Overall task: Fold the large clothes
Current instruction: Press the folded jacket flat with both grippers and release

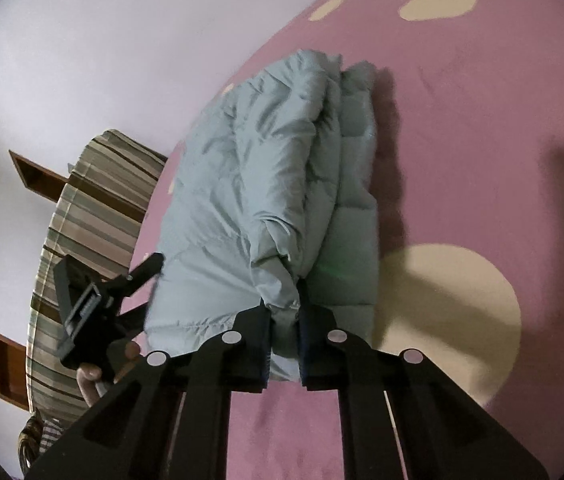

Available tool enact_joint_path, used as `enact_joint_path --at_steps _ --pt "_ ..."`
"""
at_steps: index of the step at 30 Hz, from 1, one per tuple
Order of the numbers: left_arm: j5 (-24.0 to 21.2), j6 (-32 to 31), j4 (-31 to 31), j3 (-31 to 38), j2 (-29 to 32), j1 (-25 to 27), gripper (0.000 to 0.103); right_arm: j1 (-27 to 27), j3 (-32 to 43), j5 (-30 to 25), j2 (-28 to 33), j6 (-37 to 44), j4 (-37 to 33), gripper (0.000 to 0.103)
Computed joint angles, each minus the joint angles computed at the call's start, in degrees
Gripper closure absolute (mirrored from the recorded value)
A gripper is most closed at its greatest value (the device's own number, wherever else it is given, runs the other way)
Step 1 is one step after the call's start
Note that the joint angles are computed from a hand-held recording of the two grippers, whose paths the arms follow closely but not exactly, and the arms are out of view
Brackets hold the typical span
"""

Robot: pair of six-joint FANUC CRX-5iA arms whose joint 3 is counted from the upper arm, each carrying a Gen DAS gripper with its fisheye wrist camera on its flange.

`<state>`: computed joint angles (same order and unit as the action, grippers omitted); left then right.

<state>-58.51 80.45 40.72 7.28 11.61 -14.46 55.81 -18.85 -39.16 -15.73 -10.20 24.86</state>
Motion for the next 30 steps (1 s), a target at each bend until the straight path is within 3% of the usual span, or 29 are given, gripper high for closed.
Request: enact_joint_path --at_steps 7,11,25,30 --pt "0.3 1.4 -1.5 0.7 1.4 -1.9 0.025 -1.4 -3.2 3.7 -0.5 -2.5 -1.5 0.093" --pt "0.9 2.2 -1.0 -0.2 1.0 -1.6 0.025 -1.6 -2.6 3.1 -0.6 -1.2 -2.0 0.092" --pt "2.4 5.4 -9.9 -1.5 -4.3 -2.6 0.025 0.2 -2.3 0.1 -0.7 -5.0 2.3 0.072" --pt "2.7 6.5 -13.4 -2.0 -6.4 -2.9 0.025 1.3 -3.1 -2.7 -1.6 -7.7 4.3 0.057"
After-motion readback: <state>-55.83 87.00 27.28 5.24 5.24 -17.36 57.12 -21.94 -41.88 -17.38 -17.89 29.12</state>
